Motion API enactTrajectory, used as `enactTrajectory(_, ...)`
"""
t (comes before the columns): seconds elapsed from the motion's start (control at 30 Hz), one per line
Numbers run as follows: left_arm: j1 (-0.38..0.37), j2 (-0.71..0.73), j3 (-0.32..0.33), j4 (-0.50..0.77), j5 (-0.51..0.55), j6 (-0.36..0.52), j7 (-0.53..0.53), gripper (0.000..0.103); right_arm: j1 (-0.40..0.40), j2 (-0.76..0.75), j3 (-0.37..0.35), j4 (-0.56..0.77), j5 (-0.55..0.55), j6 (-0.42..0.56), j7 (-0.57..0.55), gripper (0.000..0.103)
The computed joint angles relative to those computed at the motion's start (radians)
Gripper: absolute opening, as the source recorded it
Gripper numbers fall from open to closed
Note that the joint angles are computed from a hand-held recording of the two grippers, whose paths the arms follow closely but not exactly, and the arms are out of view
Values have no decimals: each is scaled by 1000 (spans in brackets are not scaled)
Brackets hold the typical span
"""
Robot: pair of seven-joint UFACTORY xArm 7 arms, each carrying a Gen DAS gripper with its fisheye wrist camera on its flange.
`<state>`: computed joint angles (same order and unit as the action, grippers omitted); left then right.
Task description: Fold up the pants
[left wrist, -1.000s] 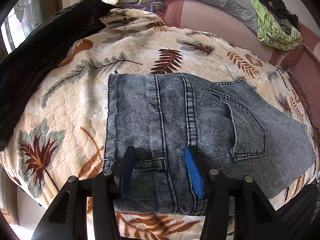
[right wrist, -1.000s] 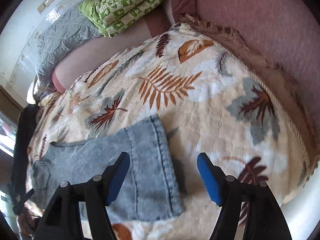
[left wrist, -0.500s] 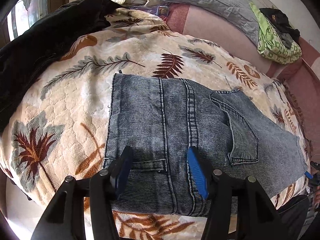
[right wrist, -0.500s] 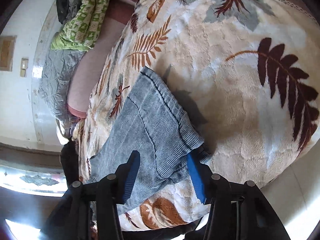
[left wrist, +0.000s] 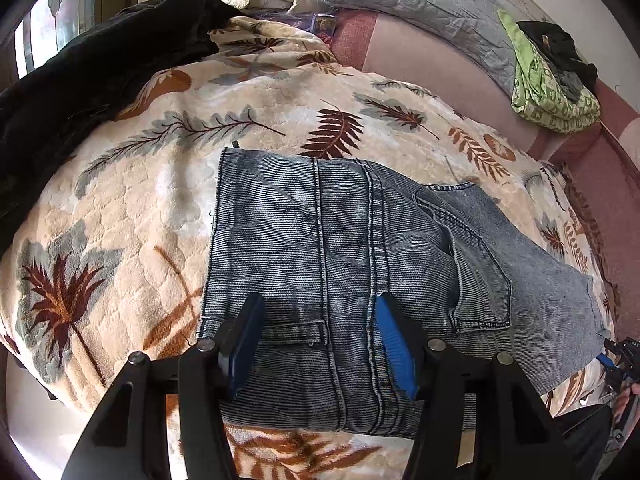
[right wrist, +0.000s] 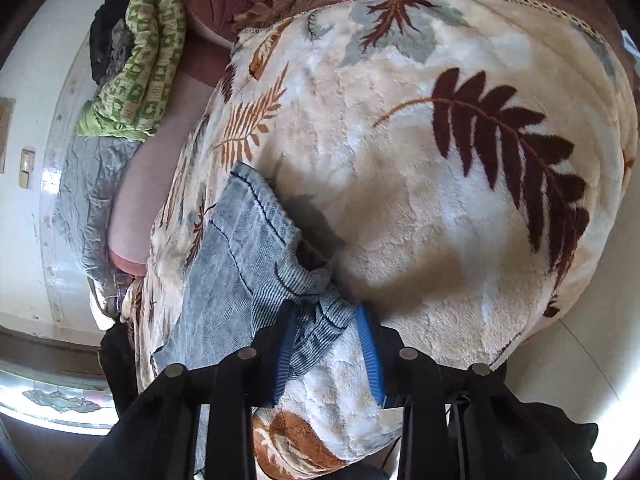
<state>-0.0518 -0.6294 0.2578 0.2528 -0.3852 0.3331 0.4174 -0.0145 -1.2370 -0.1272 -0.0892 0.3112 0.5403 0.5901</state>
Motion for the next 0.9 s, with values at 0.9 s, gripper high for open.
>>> enactTrajectory(0.9,-22,-27,-76,-8,82,-40,-72,65,107,-9,64,142,-144,6,-170,31)
